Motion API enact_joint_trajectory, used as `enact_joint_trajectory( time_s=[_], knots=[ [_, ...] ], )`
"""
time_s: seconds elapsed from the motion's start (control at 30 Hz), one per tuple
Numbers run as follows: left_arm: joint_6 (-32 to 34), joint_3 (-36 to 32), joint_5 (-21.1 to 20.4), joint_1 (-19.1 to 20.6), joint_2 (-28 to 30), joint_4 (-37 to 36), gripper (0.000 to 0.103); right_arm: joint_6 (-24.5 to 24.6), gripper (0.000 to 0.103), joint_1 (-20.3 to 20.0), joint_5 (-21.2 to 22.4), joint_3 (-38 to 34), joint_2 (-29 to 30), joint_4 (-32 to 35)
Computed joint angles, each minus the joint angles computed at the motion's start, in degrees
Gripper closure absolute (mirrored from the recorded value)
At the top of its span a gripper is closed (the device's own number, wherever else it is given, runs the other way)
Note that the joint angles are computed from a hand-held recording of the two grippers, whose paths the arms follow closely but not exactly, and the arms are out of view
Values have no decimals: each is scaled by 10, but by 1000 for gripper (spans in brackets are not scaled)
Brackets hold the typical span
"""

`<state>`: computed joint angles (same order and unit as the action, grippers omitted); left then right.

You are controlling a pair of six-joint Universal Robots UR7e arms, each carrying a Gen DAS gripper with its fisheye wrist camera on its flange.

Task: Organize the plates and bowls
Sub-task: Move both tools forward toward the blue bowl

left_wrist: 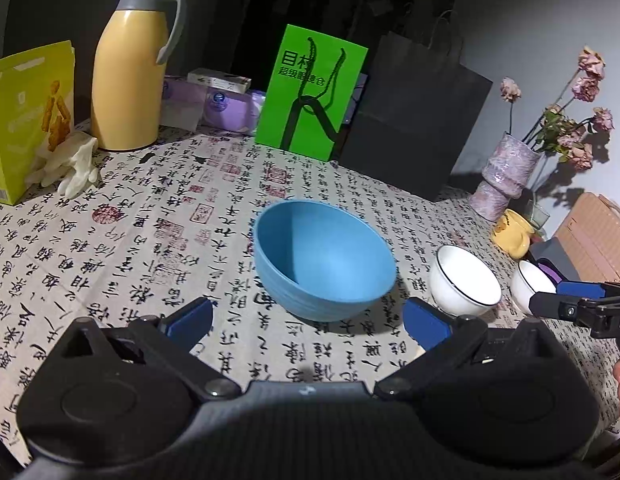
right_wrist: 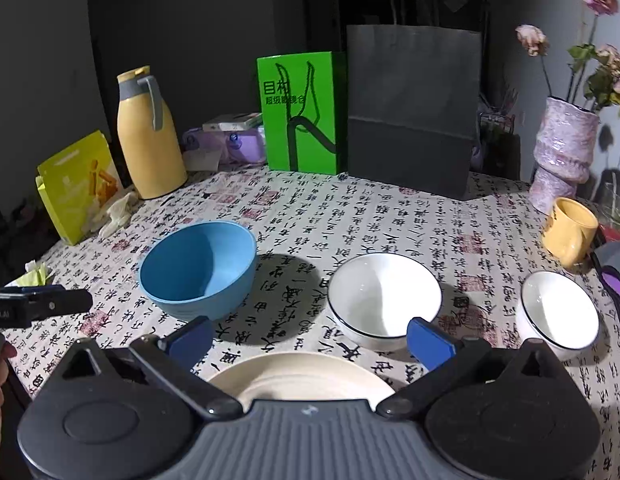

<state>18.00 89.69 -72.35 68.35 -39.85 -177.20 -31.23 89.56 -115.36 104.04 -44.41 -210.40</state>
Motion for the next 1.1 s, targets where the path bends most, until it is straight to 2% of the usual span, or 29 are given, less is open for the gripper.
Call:
enact_joint_trajectory(
  time_s=[0.23,0.5,0.6,0.77,1.1],
  knots=[
    [-4,-35,-1,9,8,31,0,-9,0,16,-29,-56,25,50],
    [-3,-83,-7,18,23,76,0,10,1,24,-46,-120,50,115],
    [-5,-98,-8,20,28,88,0,31,0,26,-44,-142,55,146],
    [-3,-135,-4,25,43,114,0,30,0,30,-54,-180,75,175],
    [-11,-217,7,32,85,174,0,61,1,26,-49,-259,108,266]
  ],
)
